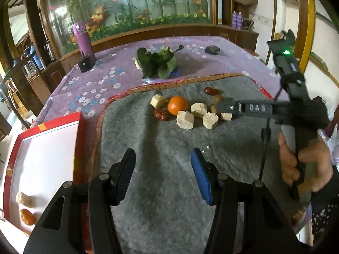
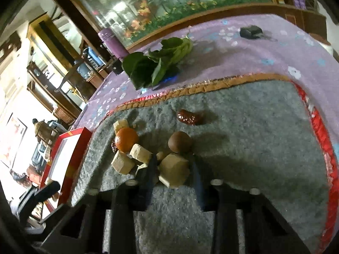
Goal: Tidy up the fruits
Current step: 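Grasp a white cake with the left tool while the right tool grasps another cake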
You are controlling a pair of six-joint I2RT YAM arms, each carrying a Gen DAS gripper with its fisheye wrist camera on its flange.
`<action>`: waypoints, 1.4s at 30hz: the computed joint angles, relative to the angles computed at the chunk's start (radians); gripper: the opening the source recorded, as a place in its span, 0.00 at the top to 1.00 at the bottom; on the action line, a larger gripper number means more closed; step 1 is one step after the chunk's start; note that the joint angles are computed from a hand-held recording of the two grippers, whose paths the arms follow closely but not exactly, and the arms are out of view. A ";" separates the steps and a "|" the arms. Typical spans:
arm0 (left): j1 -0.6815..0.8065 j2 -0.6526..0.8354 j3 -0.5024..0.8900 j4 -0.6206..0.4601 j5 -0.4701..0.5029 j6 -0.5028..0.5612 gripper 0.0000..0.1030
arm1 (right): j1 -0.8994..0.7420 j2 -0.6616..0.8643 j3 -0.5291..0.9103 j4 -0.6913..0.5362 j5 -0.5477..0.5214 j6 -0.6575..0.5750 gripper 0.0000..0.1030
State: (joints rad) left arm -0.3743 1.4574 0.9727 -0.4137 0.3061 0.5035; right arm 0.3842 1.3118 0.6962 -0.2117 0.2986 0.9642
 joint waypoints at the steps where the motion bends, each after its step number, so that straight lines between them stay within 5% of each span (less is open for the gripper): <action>1: -0.025 0.017 0.020 -0.011 -0.022 -0.023 0.49 | 0.007 0.006 0.006 -0.003 0.007 -0.006 0.72; 8: -0.138 0.015 0.034 -0.015 -0.137 -0.076 0.49 | -0.025 -0.029 -0.027 0.037 -0.037 0.015 0.72; 15: -0.183 0.032 0.091 -0.029 -0.185 -0.146 0.49 | 0.001 -0.248 -0.139 0.067 0.171 0.133 0.72; 21: -0.226 0.041 0.102 -0.003 -0.196 -0.174 0.49 | -0.008 -0.255 -0.135 0.008 0.232 0.214 0.72; 42: -0.148 0.199 0.132 0.028 -0.134 -0.037 0.49 | -0.201 -0.267 -0.275 0.191 -0.071 0.262 0.72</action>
